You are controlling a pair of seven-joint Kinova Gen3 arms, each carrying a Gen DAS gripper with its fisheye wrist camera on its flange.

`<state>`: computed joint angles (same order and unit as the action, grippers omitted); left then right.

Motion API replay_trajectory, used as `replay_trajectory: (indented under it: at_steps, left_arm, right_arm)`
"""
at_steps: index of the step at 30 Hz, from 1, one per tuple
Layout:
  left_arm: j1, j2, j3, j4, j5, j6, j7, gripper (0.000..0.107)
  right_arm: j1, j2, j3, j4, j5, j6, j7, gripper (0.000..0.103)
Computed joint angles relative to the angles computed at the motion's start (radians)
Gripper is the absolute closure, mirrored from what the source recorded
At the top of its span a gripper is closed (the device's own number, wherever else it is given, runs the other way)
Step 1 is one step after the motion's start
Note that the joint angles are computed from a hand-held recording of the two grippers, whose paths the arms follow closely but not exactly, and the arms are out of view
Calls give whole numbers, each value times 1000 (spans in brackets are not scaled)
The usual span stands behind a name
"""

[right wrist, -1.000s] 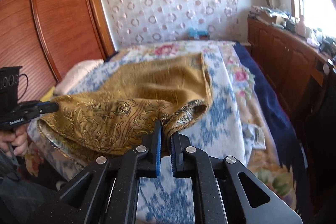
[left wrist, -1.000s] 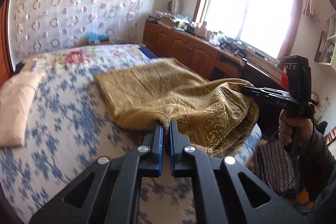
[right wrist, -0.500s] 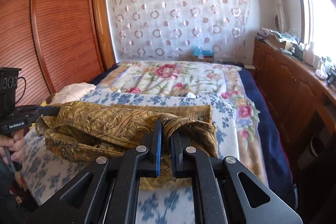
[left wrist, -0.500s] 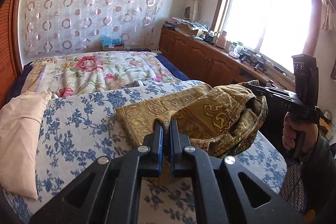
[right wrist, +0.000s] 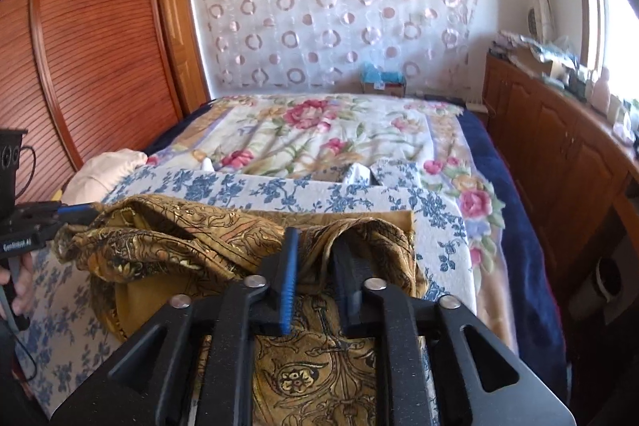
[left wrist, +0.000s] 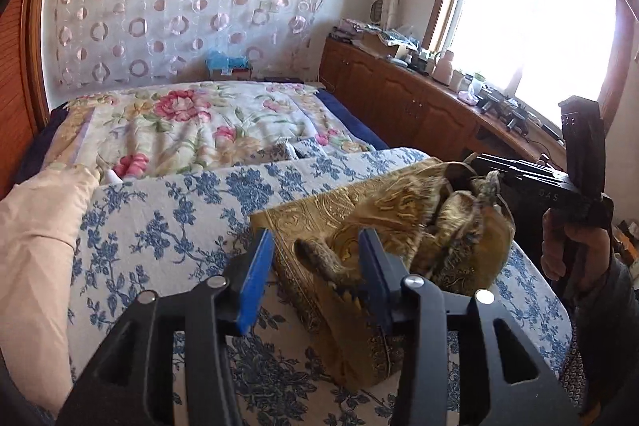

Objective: Fold small clothes

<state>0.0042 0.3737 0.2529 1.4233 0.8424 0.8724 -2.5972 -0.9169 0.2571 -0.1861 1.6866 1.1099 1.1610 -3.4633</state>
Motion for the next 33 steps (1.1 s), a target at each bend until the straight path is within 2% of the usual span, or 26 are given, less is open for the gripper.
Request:
replay_trajectory:
  at_steps: [2,3,6,9,13,19,20,21,22,23,25,28,30,33]
  left_arm:
    - [-16,-2,2,2,21,12,-9,53]
    - [-19,-7,-1,9,25,7,-10,52]
    - [-25,-5,-9,10,20,28,-9,50]
    - [-23,-1,-14,12,7,37,-8,50]
    - [-2,16,-19,1,-33,49,15,50]
    - [46,52,-15,-60,-114,53,88,50]
    - [55,58,-13,-73,-128,53,101,50]
    - [61,62,-12,-82,-141,51,111,50]
    - [65,66,-9,-88,-148,46,116,50]
    - [71,71,-6,-96,-156,39,123,50]
    - [85,83,-6,-116,-178,28,150,50]
    - [98,106,0,-148,-204,18,182,50]
    - [114,123,-2,-179,-234,21,216,50]
    - [125,134,0,-196,-264,3,239,50]
  right_arm:
    - [-48,7,38,-11,8,37,-6,56]
    - [-62,9,48,-21,8,62,0,54]
    - [-32,4,-6,-28,1,102,26,52]
    - [-38,1,-13,-16,-16,128,46,50]
    - [-19,-1,-19,11,-62,116,76,50]
    - [29,-1,-10,38,-95,19,128,50]
    - [36,6,-6,29,-102,15,152,53]
    - [46,12,-3,18,-113,3,182,68]
    - [55,12,0,18,-119,-20,204,77]
    - [61,13,4,19,-117,-42,224,94]
    - [64,15,7,26,-90,-62,227,98]
    - [37,8,34,47,3,-50,142,99]
    - [25,14,41,46,53,7,80,99]
    - [41,33,46,26,37,71,61,100]
